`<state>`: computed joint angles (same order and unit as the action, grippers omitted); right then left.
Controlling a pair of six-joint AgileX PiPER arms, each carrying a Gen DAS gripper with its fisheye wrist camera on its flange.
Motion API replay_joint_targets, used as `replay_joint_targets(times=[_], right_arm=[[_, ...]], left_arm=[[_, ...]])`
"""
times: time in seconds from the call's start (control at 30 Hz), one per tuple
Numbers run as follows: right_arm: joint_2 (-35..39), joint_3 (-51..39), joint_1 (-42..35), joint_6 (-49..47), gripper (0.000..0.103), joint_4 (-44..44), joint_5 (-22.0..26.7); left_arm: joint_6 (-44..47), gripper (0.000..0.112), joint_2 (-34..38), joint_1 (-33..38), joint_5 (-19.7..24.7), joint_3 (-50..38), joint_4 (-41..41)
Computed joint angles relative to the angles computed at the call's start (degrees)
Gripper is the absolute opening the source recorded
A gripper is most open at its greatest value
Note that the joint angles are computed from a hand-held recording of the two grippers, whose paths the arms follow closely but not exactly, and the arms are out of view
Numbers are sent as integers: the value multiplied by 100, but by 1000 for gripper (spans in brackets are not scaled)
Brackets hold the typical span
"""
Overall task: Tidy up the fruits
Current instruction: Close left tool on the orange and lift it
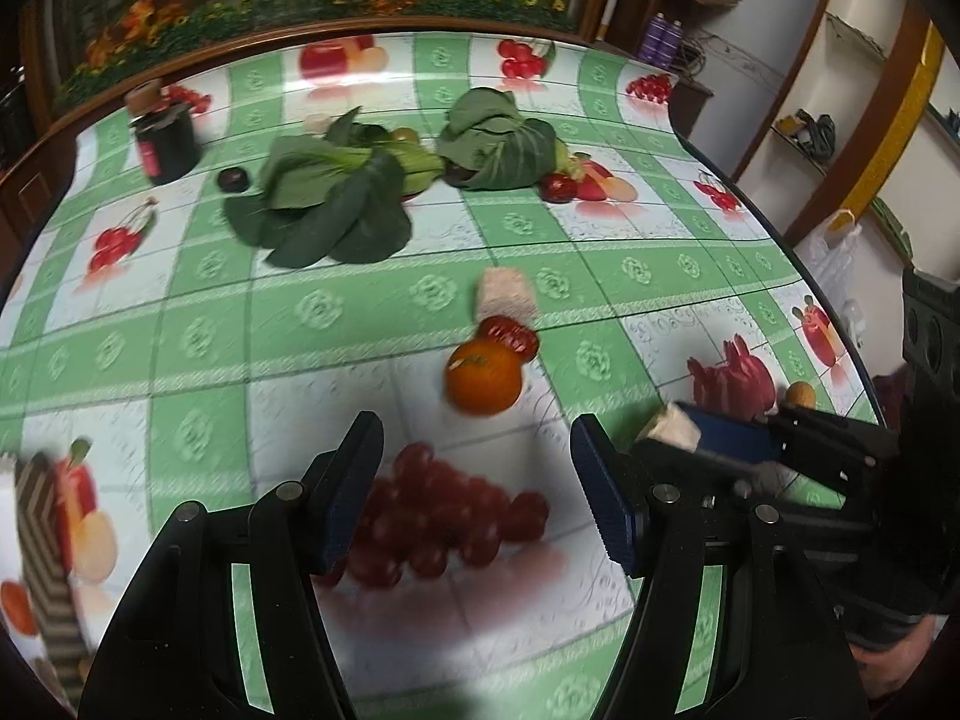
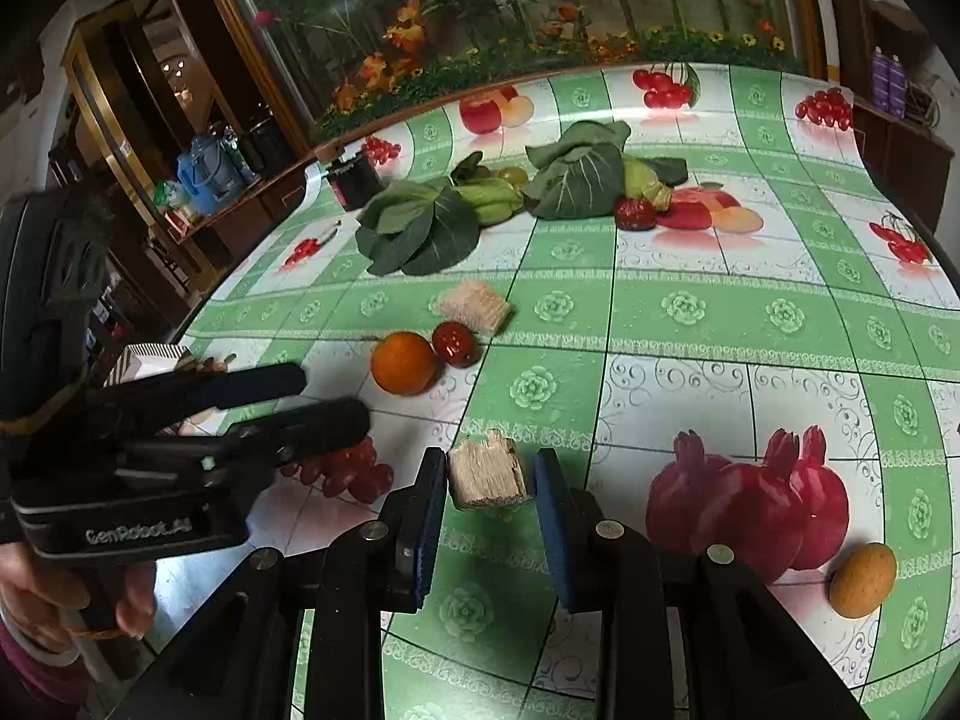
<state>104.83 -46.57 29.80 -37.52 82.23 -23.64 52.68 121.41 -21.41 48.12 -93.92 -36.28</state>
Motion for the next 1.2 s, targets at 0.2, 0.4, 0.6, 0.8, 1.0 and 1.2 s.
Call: replay_joint_targets(times=[0.2,0.4,0.6,0.8,1.0,1.2], right_arm=[[0,48,-64,143,29,-145,59],[46,45,-128,177,29,-203,164],[59,35,-133,229,29,-274,183],[123,-84,-10,204,29,-296,247],[260,-371,253,-93,29,-19,253],[360,-635,645,-486,29,450,102]], left_arm=[[-208,65,427,-113,116,-523,19],[-106,30,511,-159,-102,-504,-43],[57,30,255,-48,-424,-74,-171],[253,30,-286,163,-710,686,-203],[623,30,-827,532,-890,1501,-527],[1085,30,-1318,917,-1102,2210,-840]])
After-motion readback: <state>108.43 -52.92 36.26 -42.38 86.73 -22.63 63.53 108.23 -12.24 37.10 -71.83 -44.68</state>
